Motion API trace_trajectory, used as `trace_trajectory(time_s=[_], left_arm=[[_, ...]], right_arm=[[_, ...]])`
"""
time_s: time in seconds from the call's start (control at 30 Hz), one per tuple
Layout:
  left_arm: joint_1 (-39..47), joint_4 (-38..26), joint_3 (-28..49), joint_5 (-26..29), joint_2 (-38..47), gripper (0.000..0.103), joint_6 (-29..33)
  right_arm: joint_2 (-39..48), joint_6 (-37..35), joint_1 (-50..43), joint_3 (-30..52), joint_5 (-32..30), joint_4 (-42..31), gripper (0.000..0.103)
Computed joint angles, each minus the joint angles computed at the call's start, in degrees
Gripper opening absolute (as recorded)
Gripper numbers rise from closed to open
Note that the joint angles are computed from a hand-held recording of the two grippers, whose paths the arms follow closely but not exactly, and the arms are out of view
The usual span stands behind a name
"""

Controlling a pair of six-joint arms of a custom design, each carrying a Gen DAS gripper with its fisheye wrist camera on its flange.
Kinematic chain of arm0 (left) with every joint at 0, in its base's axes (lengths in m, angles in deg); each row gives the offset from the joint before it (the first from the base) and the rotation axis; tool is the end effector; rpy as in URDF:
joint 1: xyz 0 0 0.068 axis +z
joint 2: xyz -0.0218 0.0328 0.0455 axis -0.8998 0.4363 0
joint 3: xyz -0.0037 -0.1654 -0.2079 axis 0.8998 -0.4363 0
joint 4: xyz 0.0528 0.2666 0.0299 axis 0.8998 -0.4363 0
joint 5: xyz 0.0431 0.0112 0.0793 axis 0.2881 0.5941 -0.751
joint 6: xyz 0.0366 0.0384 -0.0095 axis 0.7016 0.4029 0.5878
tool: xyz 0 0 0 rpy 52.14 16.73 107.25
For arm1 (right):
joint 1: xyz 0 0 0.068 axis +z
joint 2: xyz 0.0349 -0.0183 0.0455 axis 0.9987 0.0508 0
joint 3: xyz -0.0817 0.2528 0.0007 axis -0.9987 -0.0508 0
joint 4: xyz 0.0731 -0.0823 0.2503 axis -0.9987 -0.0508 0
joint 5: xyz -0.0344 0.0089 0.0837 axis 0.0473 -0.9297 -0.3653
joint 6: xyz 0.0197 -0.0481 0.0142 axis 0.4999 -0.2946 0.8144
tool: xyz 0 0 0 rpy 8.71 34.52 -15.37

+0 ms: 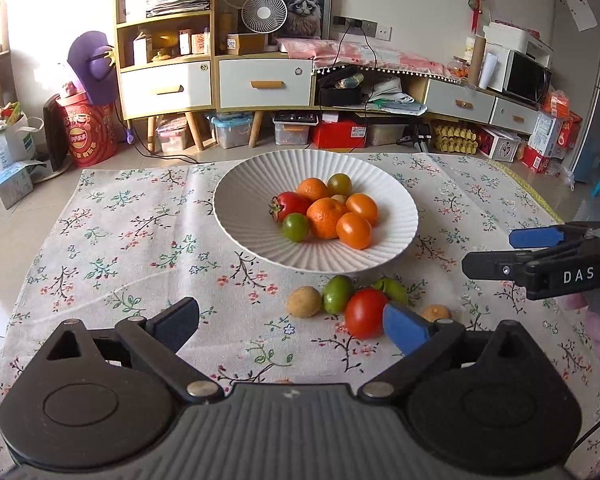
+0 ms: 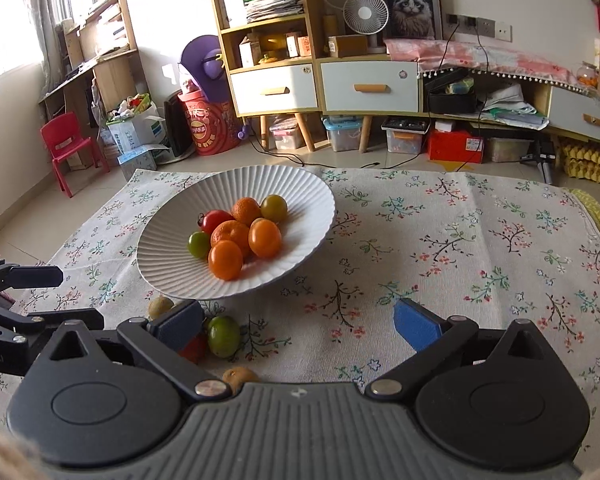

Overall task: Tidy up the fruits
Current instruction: 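Withdraw both tools from the bowl toward the brown fruits, then grasp a brown round fruit with the left tool while the right tool grasps another brown fruit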

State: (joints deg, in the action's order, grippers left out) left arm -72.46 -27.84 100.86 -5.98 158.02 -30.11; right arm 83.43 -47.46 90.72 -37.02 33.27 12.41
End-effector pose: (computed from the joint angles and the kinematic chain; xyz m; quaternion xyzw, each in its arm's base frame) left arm 0.3216 -0.0600 0.0838 0.2702 0.8655 -0.1380 0.3985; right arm 0.2478 0.0131 0.0980 0.1129 0.8968 0.0391 0.4261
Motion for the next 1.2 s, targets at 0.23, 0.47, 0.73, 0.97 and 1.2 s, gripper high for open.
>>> trace_trajectory(time_s=[0.23, 0.47, 0.73, 0.97, 1.2], left_arm=[[3.8, 5.5, -1.2, 1.0, 6.2, 0.097, 0.6], [4.0, 10.1, -1.7, 2.1, 12.0, 0.097, 0.0], [1.8, 18.0, -5.7, -2.6, 12.8, 0.098, -0.5], [2.6, 15.9, -6.4, -0.9, 11.1, 0.088, 0.6], [2.8, 14.8, -7.2, -1.8, 9.0, 0.065, -0.9]], right_arm=[[4.2, 1.9, 4.8, -4.0, 1.2, 5.0, 0.102], [10.2, 1.9, 9.3, -3.2, 3.5, 7.7, 0.103], [12.7, -2.2, 12.2, -3.2, 8.1, 8.7, 0.103], [12.6, -1.6, 12.8, -2.3, 9.0, 7.2, 0.103], [12.4, -1.1, 13.3, -1.8, 9.3, 6.3, 0.103]])
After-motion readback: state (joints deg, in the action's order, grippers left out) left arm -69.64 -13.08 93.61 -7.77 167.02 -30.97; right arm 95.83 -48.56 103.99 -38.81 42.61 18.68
